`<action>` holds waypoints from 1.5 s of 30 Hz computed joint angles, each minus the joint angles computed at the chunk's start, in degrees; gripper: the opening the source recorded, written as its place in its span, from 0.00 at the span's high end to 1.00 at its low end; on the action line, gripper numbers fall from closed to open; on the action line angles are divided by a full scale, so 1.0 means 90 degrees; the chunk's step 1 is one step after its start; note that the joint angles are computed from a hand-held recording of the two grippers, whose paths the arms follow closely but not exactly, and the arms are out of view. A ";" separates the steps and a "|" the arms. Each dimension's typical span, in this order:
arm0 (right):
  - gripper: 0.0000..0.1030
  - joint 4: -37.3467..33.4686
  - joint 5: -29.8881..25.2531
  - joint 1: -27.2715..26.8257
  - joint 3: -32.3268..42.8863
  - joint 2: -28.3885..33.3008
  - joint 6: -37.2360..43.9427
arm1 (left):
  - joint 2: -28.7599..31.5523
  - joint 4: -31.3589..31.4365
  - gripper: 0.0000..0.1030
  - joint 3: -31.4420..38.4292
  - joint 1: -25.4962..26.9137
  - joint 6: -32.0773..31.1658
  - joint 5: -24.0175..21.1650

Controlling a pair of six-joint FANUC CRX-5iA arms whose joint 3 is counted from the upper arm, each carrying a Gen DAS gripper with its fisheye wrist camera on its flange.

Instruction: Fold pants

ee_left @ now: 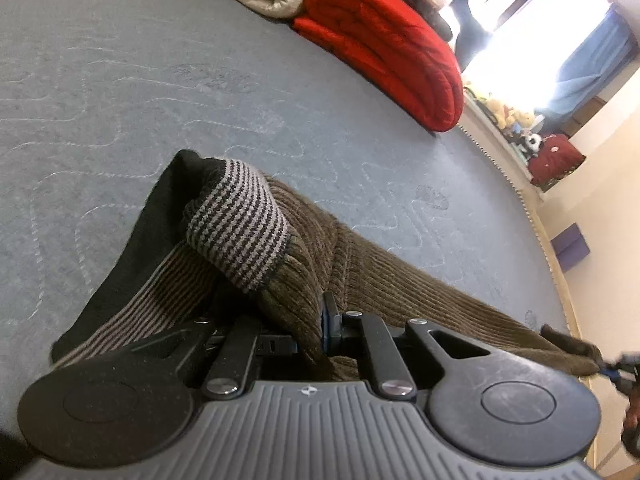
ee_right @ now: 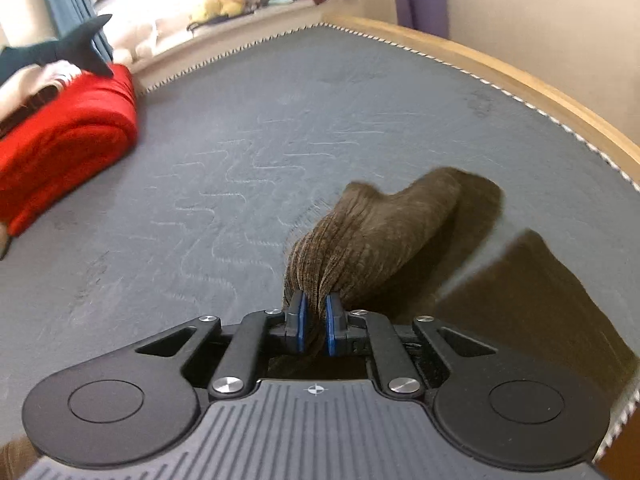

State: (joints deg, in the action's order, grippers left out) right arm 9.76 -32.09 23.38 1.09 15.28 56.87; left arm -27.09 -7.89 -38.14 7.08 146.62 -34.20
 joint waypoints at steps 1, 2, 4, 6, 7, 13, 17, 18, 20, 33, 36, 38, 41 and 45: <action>0.90 -0.0069 0.0102 -0.0035 -0.0291 -0.0233 0.0063 | 0.0000 -0.0265 0.90 0.0160 -0.0171 0.0311 -0.0276; 0.90 -0.0148 0.0166 -0.0068 -0.0573 -0.0459 0.0121 | 0.0008 -0.0496 0.90 0.0314 -0.0343 0.0569 -0.0558; 0.90 -0.0259 0.0182 -0.0117 -0.1040 -0.0786 0.0159 | 0.0104 -0.0991 0.90 0.0703 -0.0785 0.1102 -0.1255; 0.90 -0.0455 -0.0118 -0.0175 -0.1291 -0.0951 0.0230 | 0.0307 -0.1368 0.90 0.1074 -0.1214 0.1547 -0.1937; 0.90 -0.0577 -0.0375 -0.0202 -0.1318 -0.0927 0.0329 | 0.0443 -0.1446 0.90 0.1228 -0.1376 0.1705 -0.2249; 0.90 -0.0397 -0.0639 -0.0418 -0.1425 -0.0755 0.0277 | 0.0698 -0.1522 0.76 0.1296 -0.1513 0.2303 -0.2572; 0.86 -0.0220 0.0243 -0.0726 -0.1525 -0.0898 0.0322 | 0.0678 -0.1784 0.67 0.1243 -0.1646 0.2778 -0.2523; 0.82 -0.0362 0.0349 -0.0824 -0.1450 -0.0895 0.0562 | 0.0726 -0.1885 0.64 0.1287 -0.1719 0.2855 -0.2577; 0.69 -0.0929 0.0466 -0.0985 -0.1134 -0.0734 0.1358 | 0.0861 -0.2010 0.59 0.1401 -0.1838 0.2913 -0.2664; 0.55 -0.0287 -0.0678 -0.0474 0.0408 0.0849 0.1398 | 0.1147 -0.2214 0.58 0.1682 -0.2018 0.3059 -0.2838; 0.56 -0.0285 -0.0804 -0.0461 0.0532 0.0957 0.1170 | 0.1039 -0.2191 0.58 0.1594 -0.1962 0.3107 -0.2800; 0.58 -0.0260 -0.0838 -0.0452 0.0537 0.0979 0.1214 | 0.0975 -0.2167 0.58 0.1539 -0.1927 0.3126 -0.2776; 0.86 0.0238 -0.0494 -0.0379 0.0187 0.0851 0.0985 | 0.0939 -0.2118 0.58 0.1510 -0.1892 0.3092 -0.2778; 0.93 0.0407 0.0235 -0.0516 -0.0490 0.0329 0.0517 | 0.1036 -0.2186 0.69 0.1631 -0.1993 0.3079 -0.2901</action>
